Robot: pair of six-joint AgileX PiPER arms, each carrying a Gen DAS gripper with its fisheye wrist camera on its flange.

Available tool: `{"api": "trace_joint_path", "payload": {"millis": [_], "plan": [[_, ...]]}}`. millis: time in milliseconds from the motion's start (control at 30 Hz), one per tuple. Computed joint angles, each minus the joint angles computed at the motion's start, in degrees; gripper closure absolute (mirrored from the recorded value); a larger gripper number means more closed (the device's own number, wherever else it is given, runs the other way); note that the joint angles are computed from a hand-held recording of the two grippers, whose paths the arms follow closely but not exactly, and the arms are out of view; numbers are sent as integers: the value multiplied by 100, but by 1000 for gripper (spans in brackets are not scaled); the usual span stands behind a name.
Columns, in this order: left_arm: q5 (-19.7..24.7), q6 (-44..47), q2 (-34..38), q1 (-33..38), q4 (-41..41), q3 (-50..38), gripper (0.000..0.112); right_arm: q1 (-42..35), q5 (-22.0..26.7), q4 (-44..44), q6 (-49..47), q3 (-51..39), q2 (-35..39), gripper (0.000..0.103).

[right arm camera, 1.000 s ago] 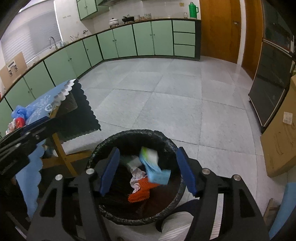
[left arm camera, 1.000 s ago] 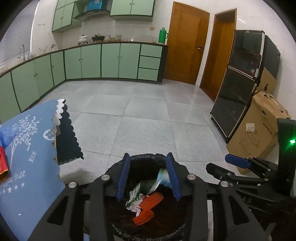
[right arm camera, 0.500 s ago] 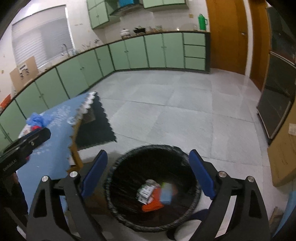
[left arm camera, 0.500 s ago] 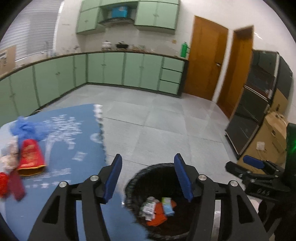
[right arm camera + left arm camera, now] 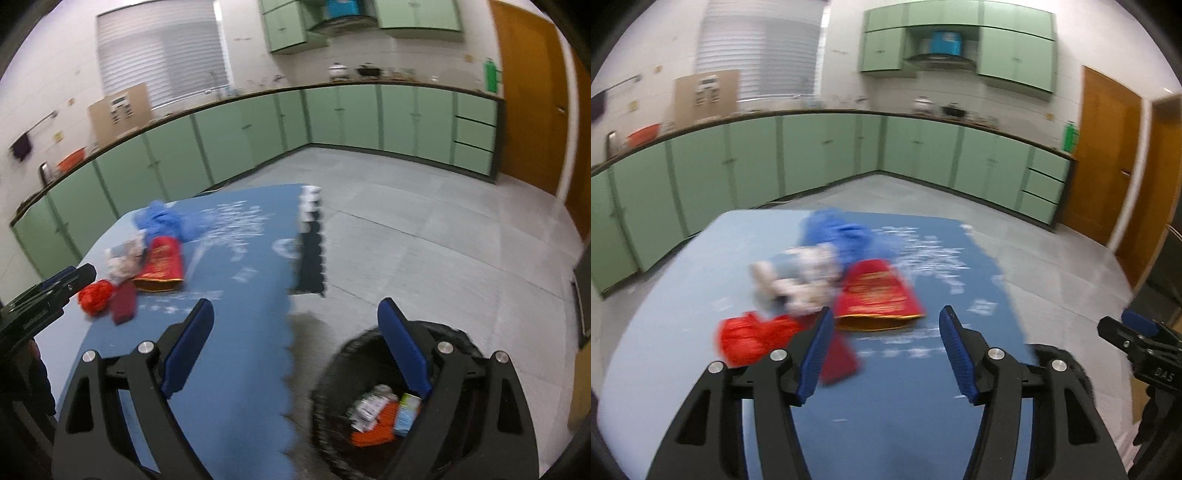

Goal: Collect trash
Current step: 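Move both tools back over the remaining trash on the table, then grasp the dark red cloth with the right tool while the left tool grasps the red plastic bag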

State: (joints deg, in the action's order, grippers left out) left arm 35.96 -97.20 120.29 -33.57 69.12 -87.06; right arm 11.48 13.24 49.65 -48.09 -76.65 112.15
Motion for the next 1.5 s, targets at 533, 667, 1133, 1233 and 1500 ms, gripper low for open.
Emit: {"api": "trace_joint_path", "payload": {"millis": [533, 667, 1133, 1233, 1500], "plan": [[-187, -1559, -869, 1080, 1119, 2194, 54, 1693, 500, -2429, 2516, -1971, 1482, 16], [-381, -1822, -917, 1262, 1308, 2430, 54, 1935, 918, -3204, 3218, -2659, 1924, 18], [-837, -1857, -870, 1637, 1398, 2490, 54, 2292, 2479, -4156, 4154, -4882, 3227, 35], [-871, -1834, -852, 1657, 1390, 2473, 54, 2317, 2583, -4229, 4188, -5042, 3318, 42], [-889, -1657, -784, 1647, 1231, 2381, 53, 2331, 2524, -3923, 3742, -4959, 3265, 63]]}}
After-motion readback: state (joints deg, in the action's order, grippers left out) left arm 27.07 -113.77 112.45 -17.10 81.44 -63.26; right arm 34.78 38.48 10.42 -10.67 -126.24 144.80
